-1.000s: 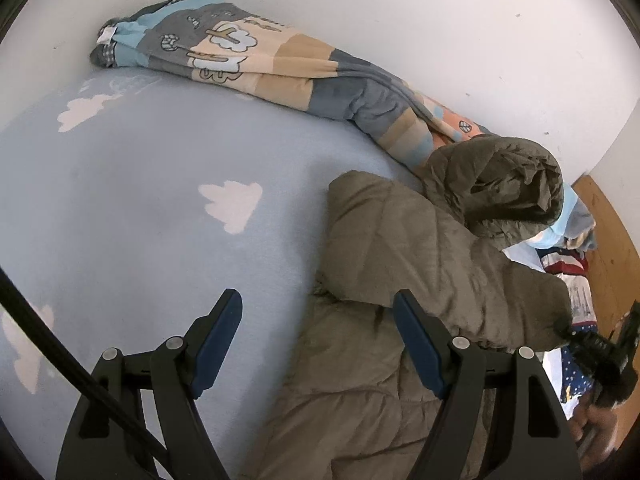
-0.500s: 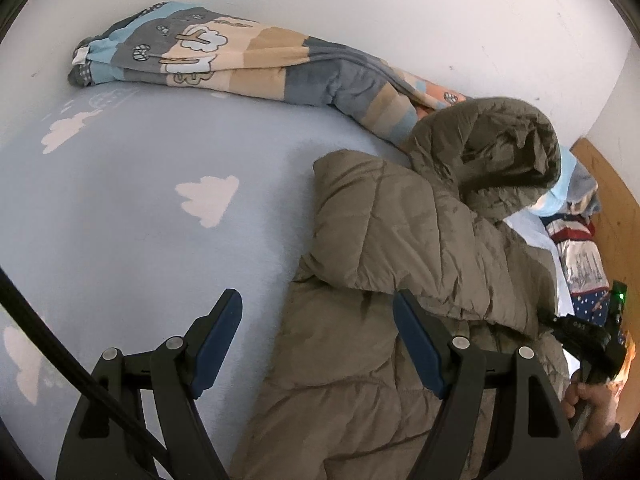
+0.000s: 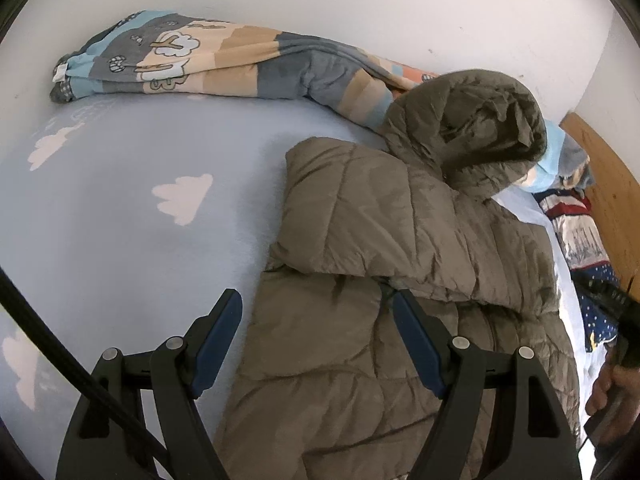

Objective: Fold large clothes
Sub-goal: 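Withdraw both tools from the lengthwise-folded jacket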

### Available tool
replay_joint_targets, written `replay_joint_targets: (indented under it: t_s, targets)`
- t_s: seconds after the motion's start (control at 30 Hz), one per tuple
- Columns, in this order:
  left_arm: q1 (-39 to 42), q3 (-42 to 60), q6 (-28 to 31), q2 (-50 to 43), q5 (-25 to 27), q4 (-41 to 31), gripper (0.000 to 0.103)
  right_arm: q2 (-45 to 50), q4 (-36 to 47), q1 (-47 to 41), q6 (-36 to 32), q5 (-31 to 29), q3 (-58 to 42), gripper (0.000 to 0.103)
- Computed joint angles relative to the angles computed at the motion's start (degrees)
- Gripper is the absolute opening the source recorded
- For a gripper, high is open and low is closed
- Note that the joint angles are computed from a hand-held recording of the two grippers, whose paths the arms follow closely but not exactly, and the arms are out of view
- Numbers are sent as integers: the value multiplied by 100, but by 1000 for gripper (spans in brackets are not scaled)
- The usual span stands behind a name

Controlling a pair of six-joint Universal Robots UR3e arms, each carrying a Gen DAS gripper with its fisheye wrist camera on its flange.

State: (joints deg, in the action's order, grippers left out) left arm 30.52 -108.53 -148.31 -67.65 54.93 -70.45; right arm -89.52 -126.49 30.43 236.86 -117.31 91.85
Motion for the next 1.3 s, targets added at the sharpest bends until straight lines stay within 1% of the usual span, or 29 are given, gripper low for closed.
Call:
replay_joint_targets:
  t_s: [0.1,0.23,0.3,0.4,0.43,0.5,0.53,0.57,0.67,0.73,0.8,0.87,0.93,0.97,1.0,1.03,1.07,1.13,1.2,1.27,1.3]
  targets:
    - [-188,-95,-73,-22,131,277,77,497,-133,87,-316,263,-599,37]
    - [-646,-107,-452,-350,414,1020,77,1518,-404,219,-591,687,-1546,37]
    - [-915,56,-751,-721,498,1393,77,2083,-320,309,-684,763,-2195,37]
    - [-1289,272,-1217,-1300,783,2052,77,2891,-24,383,-848,978,-3188,37]
    - [-1382,370,-1283,-1489,836,2091,77,3169,259,414,-879,934,-3592,37]
    - [-1676,616,-1378,-1960,1177,2090,77,3498,680,455,-932,784,-4083,37]
    - [-1850,722,-1431,-2238,1418,2108,77,3586,794,425,-967,817,-4172,37]
    - [-1922,753,-1480,-2383,1523,2113,77,3617,869,381,-988,884,-4171,37]
    - [-2018,859,-1576,-2704,1628,2022,77,3549,739,248,-1111,1075,-3816,37]
    - [-2041,927,-1534,-2794,1675,1969,79,3494,628,167,-1183,1250,-3594,37]
    - [-2091,935,-1581,-2785,1782,1978,79,3381,286,37,-1167,1483,-3210,37]
    - [-2055,874,-1615,-2616,1795,1931,79,3195,-59,-137,-1136,1835,-2781,37]
    - [-1933,833,-1608,-2358,1633,1695,79,2827,-368,-234,-966,2060,-2318,37]
    - [-1840,786,-1583,-2150,1503,1563,79,2439,-736,-264,-834,2188,-1833,37]
    - [-1751,709,-1551,-1894,1416,1468,79,2158,-966,-234,-755,2193,-1496,38]
    - [-1704,640,-1530,-1703,1370,1422,79,1797,-1095,-161,-663,2089,-1148,41]
    - [-1613,541,-1456,-1386,1289,1312,79,1405,-1061,-19,-541,1847,-844,43]
    - [-1479,470,-1243,-793,1159,960,79,759,-917,286,-329,1442,-354,51]
    - [-1404,396,-995,-172,1126,627,79,155,-648,599,-59,1235,106,52]
    - [-1273,286,-708,502,1030,196,79,-398,-17,1063,392,951,425,52]
    - [-1083,244,-473,879,894,-153,79,-560,201,1245,567,839,513,53]
